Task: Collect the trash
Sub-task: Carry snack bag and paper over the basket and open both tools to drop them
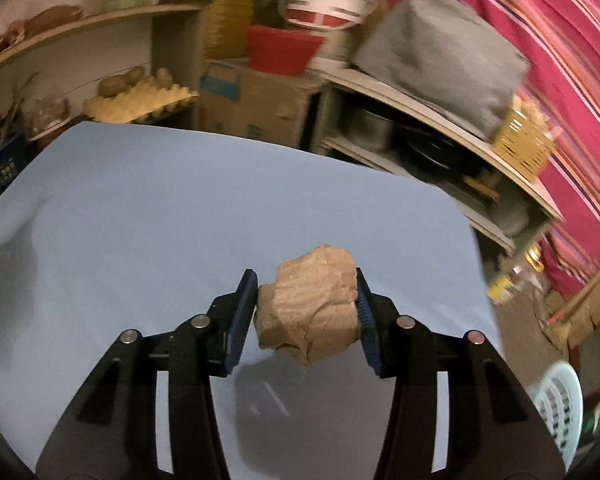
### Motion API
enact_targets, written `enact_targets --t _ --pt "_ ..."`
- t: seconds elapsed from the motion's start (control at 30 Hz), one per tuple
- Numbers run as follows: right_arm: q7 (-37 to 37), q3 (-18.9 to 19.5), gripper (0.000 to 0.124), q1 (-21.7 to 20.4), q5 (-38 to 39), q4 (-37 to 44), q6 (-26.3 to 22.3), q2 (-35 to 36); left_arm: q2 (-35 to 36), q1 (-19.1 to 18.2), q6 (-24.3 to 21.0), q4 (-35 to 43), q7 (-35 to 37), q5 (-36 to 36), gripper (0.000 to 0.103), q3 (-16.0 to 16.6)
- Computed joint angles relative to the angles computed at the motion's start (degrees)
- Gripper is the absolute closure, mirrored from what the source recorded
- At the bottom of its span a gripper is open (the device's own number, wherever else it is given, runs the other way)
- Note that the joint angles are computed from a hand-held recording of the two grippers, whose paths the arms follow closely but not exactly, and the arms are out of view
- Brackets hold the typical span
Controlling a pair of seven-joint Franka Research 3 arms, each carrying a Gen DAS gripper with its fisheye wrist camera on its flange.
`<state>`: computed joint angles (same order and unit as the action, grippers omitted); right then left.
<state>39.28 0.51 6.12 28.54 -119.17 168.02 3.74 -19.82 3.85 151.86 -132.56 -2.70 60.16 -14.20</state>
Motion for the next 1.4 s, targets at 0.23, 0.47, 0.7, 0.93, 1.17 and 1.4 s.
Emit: enact_targets --t 0.23,0.47,0.7,0.93,1.17,1.4 --pt "-7.2 -4.8 0.077 -4.7 7.3 -5.5 -2.3 -5.9 4.2 -4.4 -2.4 6.6 2.0 1.7 0.099 -3.9" --pt "-12.2 -8.9 0.077 -8.8 14.2 -5.6 -5.2 -7.5 11.7 -11.8 -7.6 15.0 4.2 5.1 0.099 -5.5" --pt "-18.0 -11.1 0.077 -12.0 19.1 -3.8 -8.2 -7.3 18.6 -19.1 -7.9 21.9 6.6 5.0 0.099 -4.1" --pt "-19.5 -12.6 0.077 -16.9 22.5 0.7 -13.6 -4.8 26.8 -25.4 -8.4 31.0 11.9 3.2 0.099 -2.2" --pt "-20.0 -13.1 0.076 -22.2 25.6 5.8 -17.5 -1.2 36.0 -33.0 -11.4 43.4 16.8 3.1 0.099 0.1" --pt "-18.9 -12.5 0.076 -26.1 26.1 9.1 -19.1 2.5 51.5 -41.0 -11.0 63.6 23.8 -0.5 0.099 2.0"
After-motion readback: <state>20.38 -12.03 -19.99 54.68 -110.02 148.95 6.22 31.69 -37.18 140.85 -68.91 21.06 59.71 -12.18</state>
